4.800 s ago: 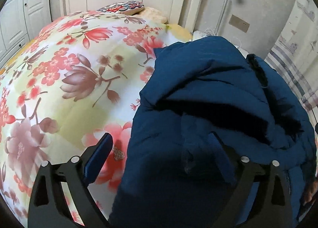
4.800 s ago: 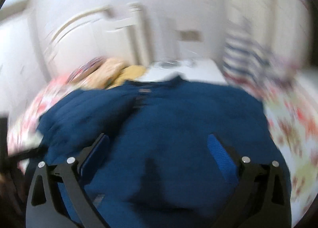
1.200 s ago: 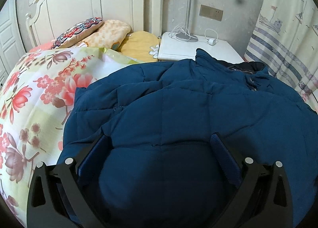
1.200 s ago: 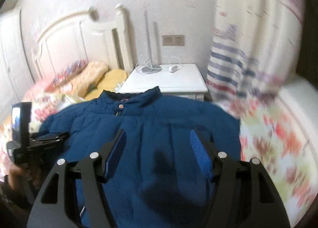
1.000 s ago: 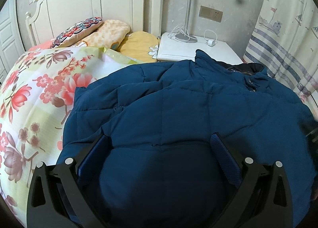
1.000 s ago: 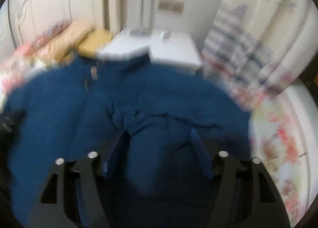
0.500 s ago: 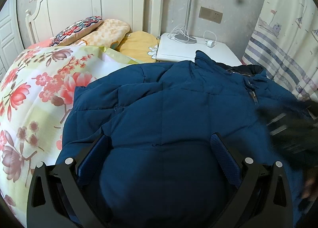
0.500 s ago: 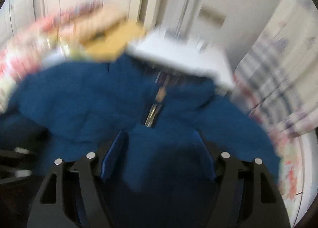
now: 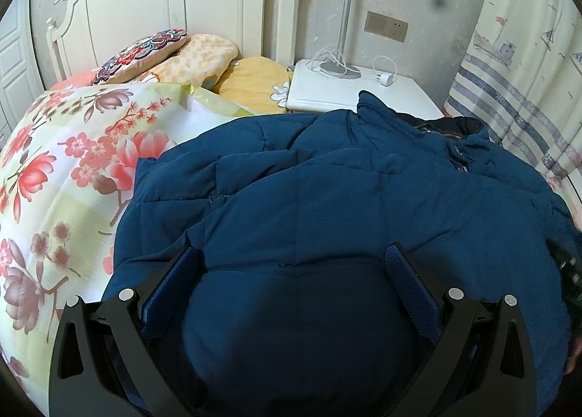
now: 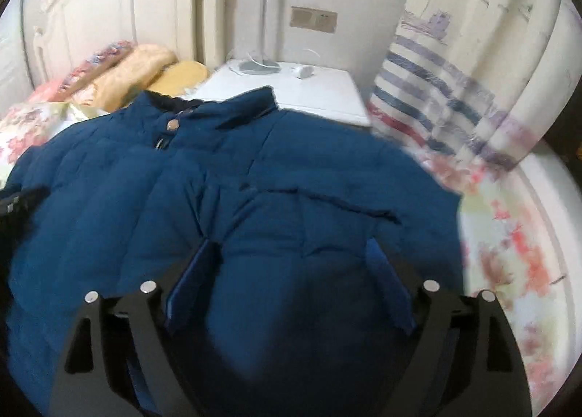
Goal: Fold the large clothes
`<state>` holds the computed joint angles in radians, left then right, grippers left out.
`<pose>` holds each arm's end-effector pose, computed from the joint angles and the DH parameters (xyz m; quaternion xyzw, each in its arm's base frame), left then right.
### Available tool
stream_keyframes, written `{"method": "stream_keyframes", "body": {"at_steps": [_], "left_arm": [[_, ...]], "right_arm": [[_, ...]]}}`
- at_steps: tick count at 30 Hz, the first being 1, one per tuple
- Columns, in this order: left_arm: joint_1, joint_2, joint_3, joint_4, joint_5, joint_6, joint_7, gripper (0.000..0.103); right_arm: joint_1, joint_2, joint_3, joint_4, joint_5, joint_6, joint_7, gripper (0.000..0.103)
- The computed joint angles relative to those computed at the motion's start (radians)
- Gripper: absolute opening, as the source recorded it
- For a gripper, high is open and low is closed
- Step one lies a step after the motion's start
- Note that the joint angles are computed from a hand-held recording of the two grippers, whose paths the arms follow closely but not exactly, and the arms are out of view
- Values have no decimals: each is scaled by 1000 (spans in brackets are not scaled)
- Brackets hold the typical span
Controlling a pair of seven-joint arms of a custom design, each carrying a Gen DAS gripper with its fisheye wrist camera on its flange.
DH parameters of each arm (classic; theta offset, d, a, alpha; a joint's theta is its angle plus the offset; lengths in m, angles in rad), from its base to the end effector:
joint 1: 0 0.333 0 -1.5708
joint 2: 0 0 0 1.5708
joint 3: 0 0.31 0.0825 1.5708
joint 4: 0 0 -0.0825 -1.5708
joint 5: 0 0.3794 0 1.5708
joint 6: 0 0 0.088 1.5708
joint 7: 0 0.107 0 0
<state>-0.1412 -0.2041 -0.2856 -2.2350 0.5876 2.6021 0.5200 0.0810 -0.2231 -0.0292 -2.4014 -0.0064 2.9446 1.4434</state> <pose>0.4716 -0.2347 0.5080 -0.7209 0.5966 -0.2481 0.2507 0.5074 0.0261 0.4886 -0.7131 0.5931 -0.2732 0.2552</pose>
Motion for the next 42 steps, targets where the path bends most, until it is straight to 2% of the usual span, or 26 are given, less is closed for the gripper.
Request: {"method": "stream_keyframes", "body": {"at_steps": [1, 3, 4, 5, 7, 8, 11, 13, 14, 15, 16, 18, 20, 23, 24, 25, 28, 30, 32, 34, 35, 36, 37, 38, 39, 42], "left_arm": [[0, -1, 0, -1, 0, 0, 0, 98], [0, -2, 3, -3, -7, 8, 0, 98], [1, -2, 4, -5, -9, 14, -3, 98], [3, -1, 5, -6, -11, 20, -7, 98], [6, 0, 2, -4, -8, 18, -15, 98], [6, 1, 0, -1, -5, 12, -18, 98], [2, 10, -5, 16, 1, -19, -17, 98], [-18, 11, 0, 40, -45, -86, 37, 98], [-1, -3, -29, 50, -72, -131, 65, 98], [-18, -52, -32, 31, -72, -143, 33, 98], [-53, -95, -4, -7, -67, -99, 12, 98], [-74, -199, -19, -93, -113, -10, 18, 98], [-86, -234, -49, -119, -145, -28, 38, 98], [-112, -170, -98, -103, -175, -118, 93, 98], [-95, -151, -131, -93, -121, -148, 69, 99], [-83, -139, -158, -81, -58, -173, 43, 99], [-113, -130, -130, -67, -58, -198, 58, 99], [-131, -152, -117, -76, -64, -217, 79, 99], [-146, -199, -121, -98, -67, -246, 84, 99], [-140, -277, -134, -148, -50, -293, 54, 99], [-133, -291, -131, -164, -51, -308, 47, 99], [-135, -307, -118, -188, -75, -325, 49, 99], [-152, -322, -70, -223, -142, -294, 65, 99], [-154, -356, -29, -270, -219, -218, 73, 99], [-150, -369, -23, -284, -226, -198, 61, 99], [-103, -336, -85, -242, -201, -258, 64, 99]], "right_arm": [[0, 4, -3, 4, -8, -6, 7, 87], [-57, 22, 50, 18, -103, -3, 83, 89], [-59, 25, 47, 19, -117, 0, 91, 89], [-47, 27, 37, 17, -106, 3, 85, 89], [38, 29, -42, 20, 49, -6, -34, 90], [60, 30, -61, 21, 105, -8, -77, 90], [61, 23, -54, 23, 148, -14, -116, 92], [22, -17, -21, 20, 94, -79, -77, 92], [9, -58, -10, 6, 80, -111, -51, 92], [30, -117, -27, -27, 116, -123, -67, 92], [65, -187, -56, -68, 163, -132, -108, 92], [90, -295, -71, -141, 183, -156, -155, 96], [75, -379, -39, -216, 140, -193, -178, 100], [13, -371, 45, -279, 24, -221, -126, 100], [26, -367, 30, -307, 53, -170, -128, 101], [50, -366, -1, -305, 72, -175, -133, 101], [47, -378, 4, -304, 58, -202, -120, 101], [47, -401, -6, -294, 53, -264, -123, 100], [1, -431, 3, -304, 17, -262, -110, 100], [-101, -442, 35, -317, -59, -233, -61, 100], [-128, -431, 29, -312, -72, -236, -43, 100], [-126, -415, -10, -305, -71, -244, -31, 100], [-92, -396, -83, -298, 1, -252, -67, 101], [-51, -388, -143, -299, 62, -246, -111, 101], [-34, -391, -168, -316, 118, -210, -161, 101], [-74, -401, -108, -336, 86, -180, -142, 101]]}}
